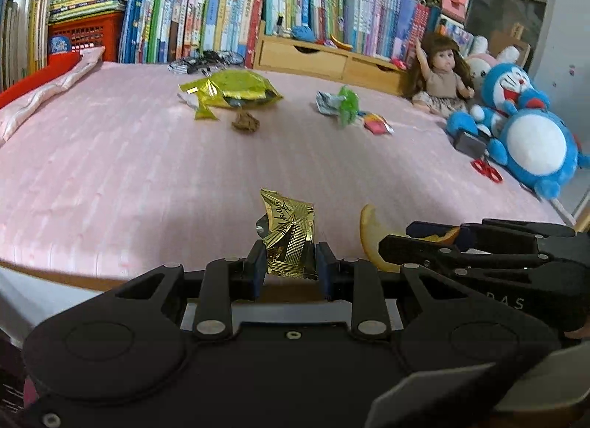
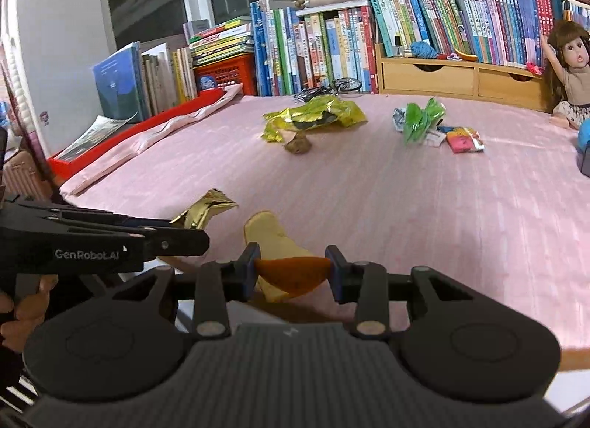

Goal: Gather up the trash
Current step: 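Lower the gold wrapper and orange peel into the trash bin and open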

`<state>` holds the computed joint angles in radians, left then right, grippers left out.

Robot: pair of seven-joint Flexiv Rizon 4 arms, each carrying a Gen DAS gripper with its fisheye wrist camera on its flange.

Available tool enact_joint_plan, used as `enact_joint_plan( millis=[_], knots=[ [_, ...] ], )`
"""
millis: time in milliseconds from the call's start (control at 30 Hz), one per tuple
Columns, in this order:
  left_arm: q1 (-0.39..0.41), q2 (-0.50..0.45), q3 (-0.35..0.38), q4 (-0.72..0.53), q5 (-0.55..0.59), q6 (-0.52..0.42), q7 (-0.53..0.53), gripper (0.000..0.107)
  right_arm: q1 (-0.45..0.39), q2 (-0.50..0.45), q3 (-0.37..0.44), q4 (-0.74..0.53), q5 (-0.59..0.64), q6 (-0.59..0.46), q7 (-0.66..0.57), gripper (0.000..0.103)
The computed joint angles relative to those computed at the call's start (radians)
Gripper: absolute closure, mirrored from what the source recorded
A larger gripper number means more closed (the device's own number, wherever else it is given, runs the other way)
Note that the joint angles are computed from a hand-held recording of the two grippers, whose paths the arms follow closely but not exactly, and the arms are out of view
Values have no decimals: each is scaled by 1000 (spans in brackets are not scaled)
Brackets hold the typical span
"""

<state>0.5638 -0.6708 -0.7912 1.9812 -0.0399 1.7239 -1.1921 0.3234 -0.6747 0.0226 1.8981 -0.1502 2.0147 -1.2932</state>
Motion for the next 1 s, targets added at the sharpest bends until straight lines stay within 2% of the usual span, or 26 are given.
enact_joint_plan(
  millis=[167, 300, 533, 1000],
  knots=[
    [64, 23, -56, 67, 0, -39, 9, 80, -13, 28, 24, 63, 4, 2, 8, 60],
    [100, 37, -89, 106, -36, -109, 36, 80, -29, 51, 44, 115, -4, -15, 23, 59],
    [10, 79, 21, 129, -125, -182, 87, 80, -44, 52, 62, 160, -1, -78, 71, 59],
    [-273, 84, 338, 53, -230, -371, 153, 80, -122, -1, 151, 153, -77, -222, 147, 59]
  ],
)
